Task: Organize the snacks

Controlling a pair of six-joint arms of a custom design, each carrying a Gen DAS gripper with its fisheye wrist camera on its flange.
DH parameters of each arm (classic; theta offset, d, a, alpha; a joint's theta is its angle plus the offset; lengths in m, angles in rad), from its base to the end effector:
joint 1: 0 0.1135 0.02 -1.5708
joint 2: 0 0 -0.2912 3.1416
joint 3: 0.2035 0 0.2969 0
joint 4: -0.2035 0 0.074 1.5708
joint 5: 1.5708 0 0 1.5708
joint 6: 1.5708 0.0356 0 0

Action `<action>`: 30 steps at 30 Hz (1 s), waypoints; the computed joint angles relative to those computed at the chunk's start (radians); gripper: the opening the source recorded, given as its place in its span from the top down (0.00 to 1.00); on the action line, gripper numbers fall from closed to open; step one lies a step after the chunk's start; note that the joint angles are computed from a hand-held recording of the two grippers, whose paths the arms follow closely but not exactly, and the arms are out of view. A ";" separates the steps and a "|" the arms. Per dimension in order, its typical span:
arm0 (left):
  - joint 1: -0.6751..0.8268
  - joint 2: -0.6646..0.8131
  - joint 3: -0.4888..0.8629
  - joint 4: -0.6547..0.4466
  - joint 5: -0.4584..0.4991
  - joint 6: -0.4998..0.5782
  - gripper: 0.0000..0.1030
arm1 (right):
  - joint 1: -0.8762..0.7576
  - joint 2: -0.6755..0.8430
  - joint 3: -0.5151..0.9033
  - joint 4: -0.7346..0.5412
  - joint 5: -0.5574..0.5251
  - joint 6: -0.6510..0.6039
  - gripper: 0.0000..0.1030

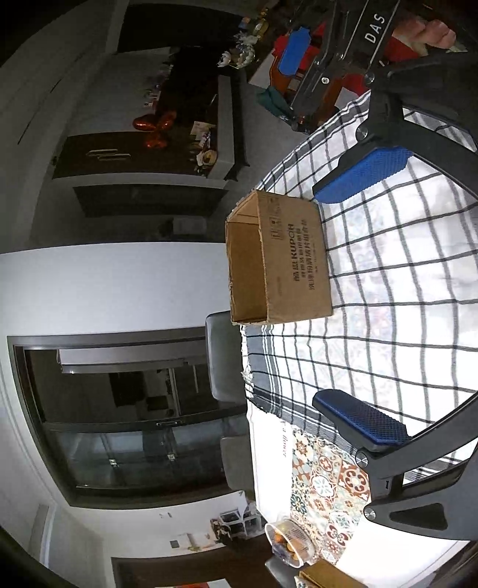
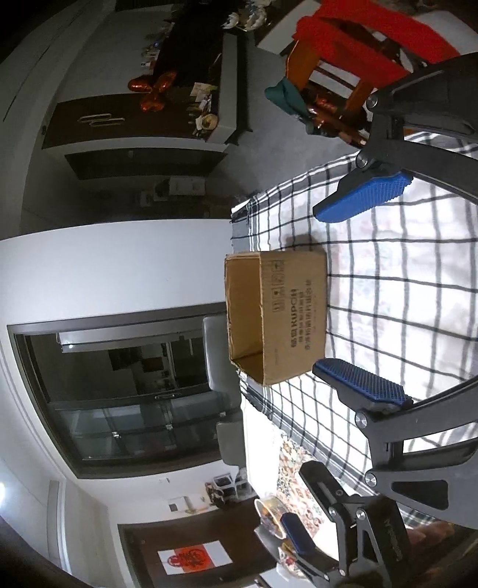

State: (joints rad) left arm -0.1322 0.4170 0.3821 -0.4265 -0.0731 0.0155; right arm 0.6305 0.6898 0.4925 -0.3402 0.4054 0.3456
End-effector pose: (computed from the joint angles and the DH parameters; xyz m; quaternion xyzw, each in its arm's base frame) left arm 0.1436 -0.0165 0.2325 0.0435 0.8486 0.0003 0.5273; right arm 0.1569 0.0971 0.2460 -0.0225 0.8572 0.0723 0.5094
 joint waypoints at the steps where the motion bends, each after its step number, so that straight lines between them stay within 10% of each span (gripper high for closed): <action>1: -0.001 -0.016 -0.001 -0.018 0.000 0.000 0.00 | 0.009 -0.014 -0.003 -0.012 0.006 0.007 0.25; 30: -0.081 -0.266 -0.030 -0.179 -0.096 -0.005 0.00 | 0.152 -0.142 -0.019 -0.107 0.110 0.056 0.25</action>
State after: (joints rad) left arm -0.2131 0.1510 0.3520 -0.6053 -0.1691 0.0106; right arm 0.7828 0.5477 0.4739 -0.4471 0.5153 0.4020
